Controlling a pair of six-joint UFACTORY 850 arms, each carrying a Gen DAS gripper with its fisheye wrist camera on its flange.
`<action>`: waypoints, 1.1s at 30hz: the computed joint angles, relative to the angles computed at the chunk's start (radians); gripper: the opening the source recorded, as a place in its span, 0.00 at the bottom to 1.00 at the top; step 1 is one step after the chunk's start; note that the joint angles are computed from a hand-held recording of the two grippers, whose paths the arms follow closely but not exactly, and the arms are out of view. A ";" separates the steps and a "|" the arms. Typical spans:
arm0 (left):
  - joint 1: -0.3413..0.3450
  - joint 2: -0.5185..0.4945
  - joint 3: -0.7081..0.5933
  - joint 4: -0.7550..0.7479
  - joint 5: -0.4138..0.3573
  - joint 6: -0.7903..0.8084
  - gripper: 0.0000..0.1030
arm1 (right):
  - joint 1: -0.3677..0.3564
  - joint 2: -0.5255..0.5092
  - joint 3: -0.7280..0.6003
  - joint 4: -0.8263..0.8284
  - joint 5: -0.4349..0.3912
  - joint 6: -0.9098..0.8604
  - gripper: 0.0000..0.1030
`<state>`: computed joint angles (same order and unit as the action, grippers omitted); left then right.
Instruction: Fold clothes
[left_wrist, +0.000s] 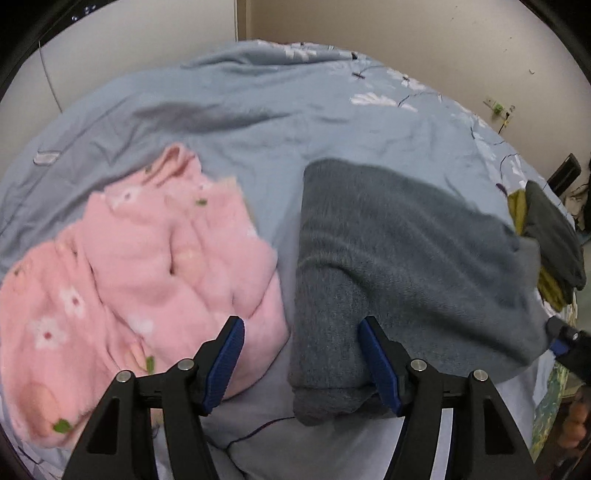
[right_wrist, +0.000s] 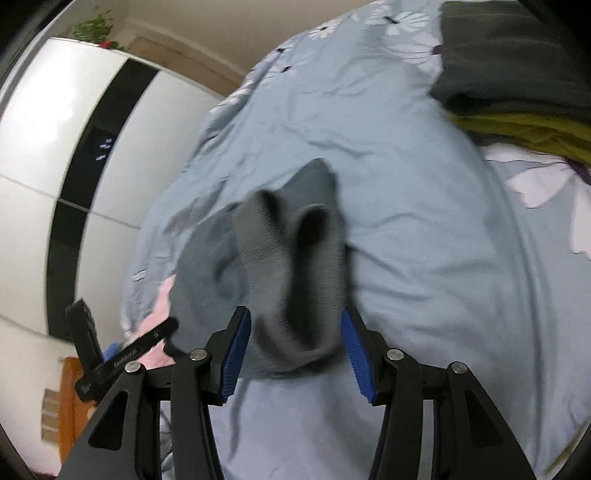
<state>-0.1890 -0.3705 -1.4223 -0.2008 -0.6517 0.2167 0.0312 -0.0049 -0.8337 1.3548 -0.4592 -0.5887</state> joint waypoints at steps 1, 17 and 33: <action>0.004 0.000 0.001 -0.014 -0.004 0.012 0.66 | 0.003 0.003 0.001 -0.014 0.014 0.016 0.53; 0.054 -0.001 0.016 -0.191 -0.027 0.164 0.68 | 0.006 -0.189 -0.186 0.014 -0.082 -0.103 0.39; 0.095 -0.025 0.012 -0.333 -0.079 0.274 0.68 | -0.011 -0.269 -0.269 -0.084 -0.084 -0.029 0.12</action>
